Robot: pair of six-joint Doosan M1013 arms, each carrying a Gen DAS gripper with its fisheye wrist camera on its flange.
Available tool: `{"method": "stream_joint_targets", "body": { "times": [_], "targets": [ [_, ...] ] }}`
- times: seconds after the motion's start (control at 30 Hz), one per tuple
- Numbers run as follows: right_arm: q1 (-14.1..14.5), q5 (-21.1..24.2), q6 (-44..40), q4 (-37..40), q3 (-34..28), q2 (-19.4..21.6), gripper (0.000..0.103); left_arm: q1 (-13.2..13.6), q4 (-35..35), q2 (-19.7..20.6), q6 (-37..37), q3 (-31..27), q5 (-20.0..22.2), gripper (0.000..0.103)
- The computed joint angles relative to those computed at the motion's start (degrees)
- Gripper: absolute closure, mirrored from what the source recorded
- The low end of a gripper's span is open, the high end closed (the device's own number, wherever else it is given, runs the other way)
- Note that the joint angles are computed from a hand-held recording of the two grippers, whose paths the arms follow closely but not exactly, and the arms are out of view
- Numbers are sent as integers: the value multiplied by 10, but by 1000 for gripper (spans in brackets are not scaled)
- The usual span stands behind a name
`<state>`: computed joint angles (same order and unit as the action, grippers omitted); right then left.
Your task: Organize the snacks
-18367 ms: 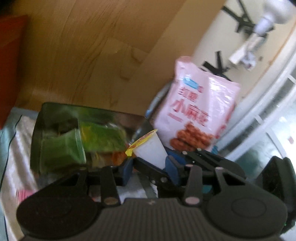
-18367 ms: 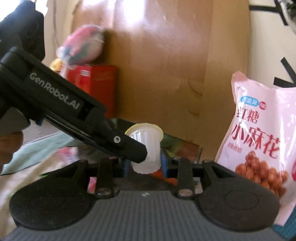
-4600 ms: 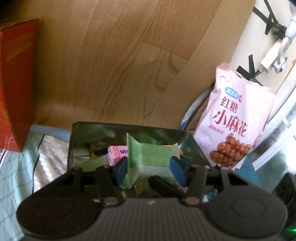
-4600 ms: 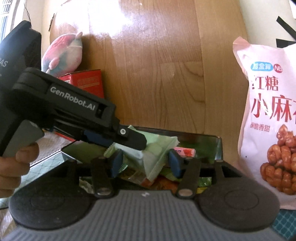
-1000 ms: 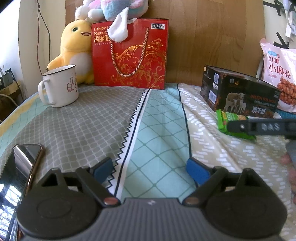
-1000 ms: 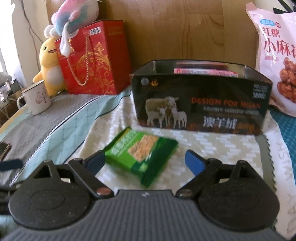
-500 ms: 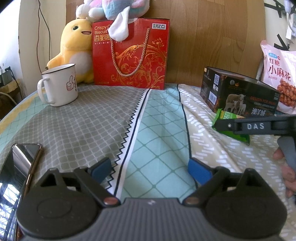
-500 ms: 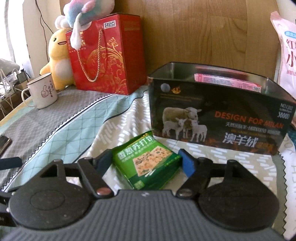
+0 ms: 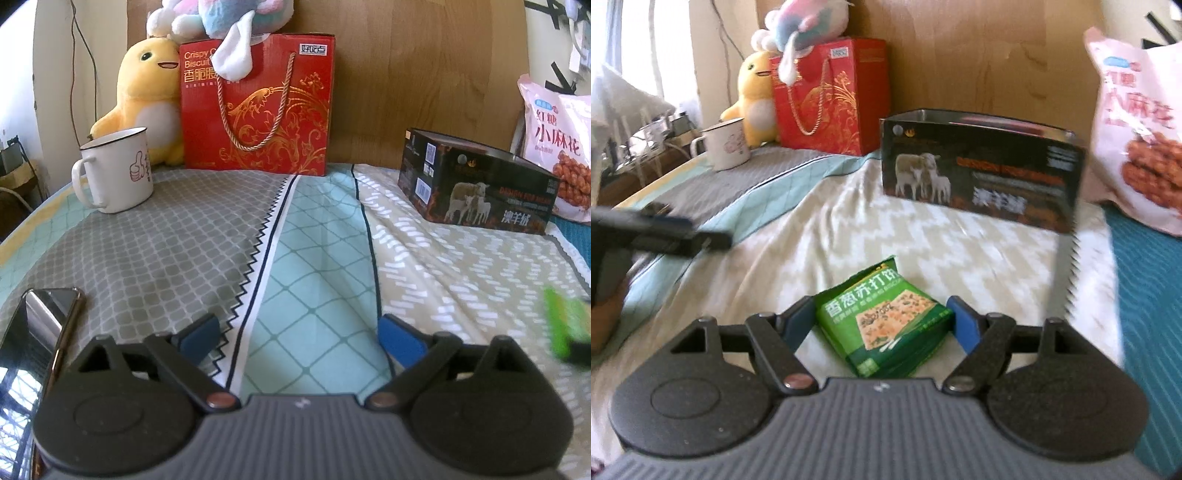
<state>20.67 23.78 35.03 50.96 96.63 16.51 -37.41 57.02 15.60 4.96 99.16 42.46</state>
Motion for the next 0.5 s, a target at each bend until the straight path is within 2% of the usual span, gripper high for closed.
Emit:
{"method": "stream_joint_targets", "body": {
  "times": [0.13, 0.3, 0.47, 0.5],
  "targets": [
    [-15, 14, -81, 44, 47, -35, 24, -3, -6, 5, 16, -6, 15, 6],
    [-27, 38, -180, 135, 101, -71, 24, -5, -9, 7, 21, -10, 29, 4],
    [-16, -2, -317, 240, 141, -90, 20, -3, -15, 9, 26, -14, 34, 1],
    [-12, -11, -323, 243, 143, -90, 18, -1, -18, 9, 28, -14, 31, 1]
  ]
}}
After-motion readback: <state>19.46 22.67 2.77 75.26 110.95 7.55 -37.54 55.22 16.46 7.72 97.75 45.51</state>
